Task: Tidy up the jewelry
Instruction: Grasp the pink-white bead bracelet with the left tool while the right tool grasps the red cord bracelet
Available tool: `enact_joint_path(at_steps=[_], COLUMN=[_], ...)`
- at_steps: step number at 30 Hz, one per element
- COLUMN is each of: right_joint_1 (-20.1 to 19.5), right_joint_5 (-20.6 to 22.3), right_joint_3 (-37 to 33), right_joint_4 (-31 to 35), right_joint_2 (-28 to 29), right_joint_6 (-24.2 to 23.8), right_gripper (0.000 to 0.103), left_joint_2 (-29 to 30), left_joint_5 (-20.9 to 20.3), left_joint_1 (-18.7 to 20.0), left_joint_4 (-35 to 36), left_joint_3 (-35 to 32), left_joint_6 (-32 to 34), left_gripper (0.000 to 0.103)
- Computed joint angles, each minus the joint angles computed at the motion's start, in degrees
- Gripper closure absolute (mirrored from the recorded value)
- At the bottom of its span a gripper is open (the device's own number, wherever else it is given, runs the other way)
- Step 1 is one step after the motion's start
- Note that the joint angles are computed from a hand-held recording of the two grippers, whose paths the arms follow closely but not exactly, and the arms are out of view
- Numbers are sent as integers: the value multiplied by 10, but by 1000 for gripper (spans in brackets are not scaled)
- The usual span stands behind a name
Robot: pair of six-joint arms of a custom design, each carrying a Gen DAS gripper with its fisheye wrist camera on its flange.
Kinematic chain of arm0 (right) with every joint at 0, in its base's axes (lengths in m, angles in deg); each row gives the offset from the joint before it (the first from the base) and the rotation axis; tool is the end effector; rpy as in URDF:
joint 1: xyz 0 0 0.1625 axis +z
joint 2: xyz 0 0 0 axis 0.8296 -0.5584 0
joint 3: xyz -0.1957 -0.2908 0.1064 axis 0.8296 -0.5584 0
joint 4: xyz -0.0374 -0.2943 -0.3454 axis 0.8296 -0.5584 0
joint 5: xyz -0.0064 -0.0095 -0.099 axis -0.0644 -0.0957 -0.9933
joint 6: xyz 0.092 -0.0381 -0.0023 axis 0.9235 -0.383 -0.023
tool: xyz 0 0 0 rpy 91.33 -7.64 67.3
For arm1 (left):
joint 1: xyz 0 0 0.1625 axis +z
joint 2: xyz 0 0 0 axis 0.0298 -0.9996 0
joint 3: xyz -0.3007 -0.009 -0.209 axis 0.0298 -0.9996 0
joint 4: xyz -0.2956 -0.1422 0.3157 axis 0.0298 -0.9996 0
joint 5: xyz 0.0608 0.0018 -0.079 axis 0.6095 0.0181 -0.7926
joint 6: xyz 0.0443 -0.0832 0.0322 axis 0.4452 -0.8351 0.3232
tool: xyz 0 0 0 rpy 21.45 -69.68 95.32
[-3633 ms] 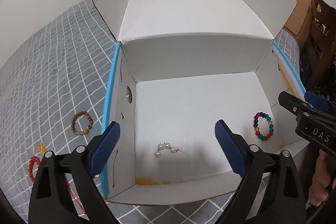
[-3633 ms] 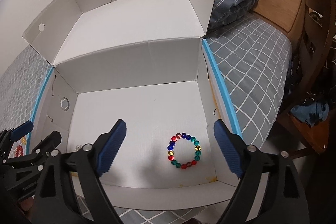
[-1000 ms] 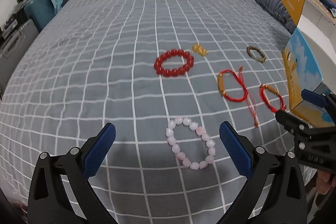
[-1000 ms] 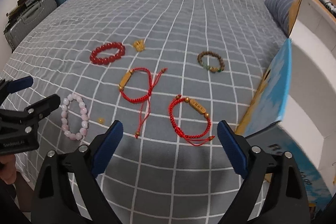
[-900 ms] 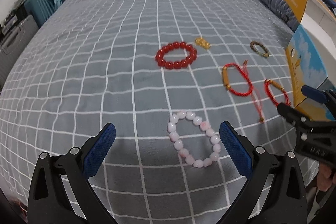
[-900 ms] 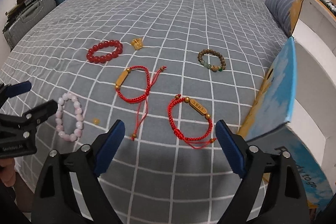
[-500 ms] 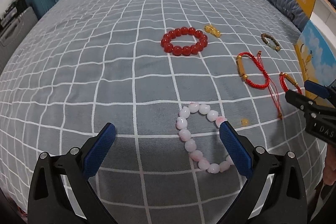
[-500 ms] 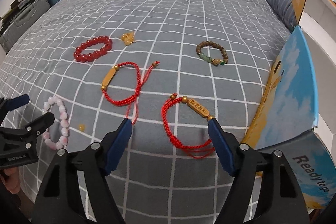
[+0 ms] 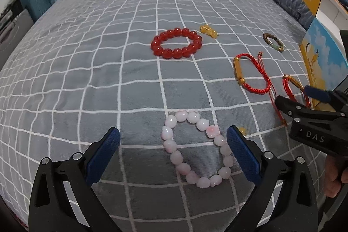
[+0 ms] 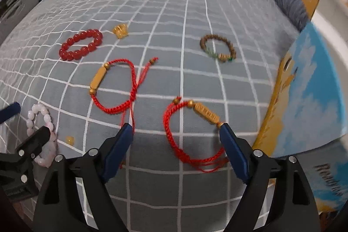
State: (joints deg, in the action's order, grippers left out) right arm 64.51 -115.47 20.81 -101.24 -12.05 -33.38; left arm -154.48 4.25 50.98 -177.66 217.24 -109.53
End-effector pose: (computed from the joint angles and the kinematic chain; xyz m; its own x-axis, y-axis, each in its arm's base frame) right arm 0.3891 -0.5145 -0.1048 -0.5297 -0.5865 0.6127 -0.7168 0.6957 0.0463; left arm -0.0199 -0.3916 0.2916 -0.6390 -0.4585 -0.6176 0.0726 0.7634 -0.6419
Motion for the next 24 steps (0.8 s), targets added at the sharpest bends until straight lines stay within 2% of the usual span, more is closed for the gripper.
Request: enact_joint_path(at_steps=[4,7,9,10,12,13,14,16,24], right_joint_1=[-11,-12,-12,-13,-14,-13,-12,-11,-2], right_joint_5=[23,25,25,25,24,21,19,21,24], right_joint_3=[3,4,7,7,8,8,8,8,20], right_joint_4=[15,19,19,21,23,22,23,26,16], right_joint_2=[-7,-11,-14,-15,-17,-18,-18,-22,-36], right_joint_6=[22,29,36,40,42,42,42,45,43], right_gripper=[36,49,63,66,82,86,93,99,100], left_joint_2=[-2,-4,-5,-4,-7,-4,-6,-11,-16], left_joint_5=[-6,-15,-25,-29,-35,-38,-43,-46,-43], left_joint_1=[1,0,0,0,2,5,7,7,-4], left_joint_4=[-19,-34,-47,-50,-49,-41,-47,-48,-32], left_joint_3=[7,9,9,8,7,2,2,3,1], left_joint_6=[14,27,38,41,42,35,39,41,30], left_gripper=[20,39,58,63,87,93,93,93,93])
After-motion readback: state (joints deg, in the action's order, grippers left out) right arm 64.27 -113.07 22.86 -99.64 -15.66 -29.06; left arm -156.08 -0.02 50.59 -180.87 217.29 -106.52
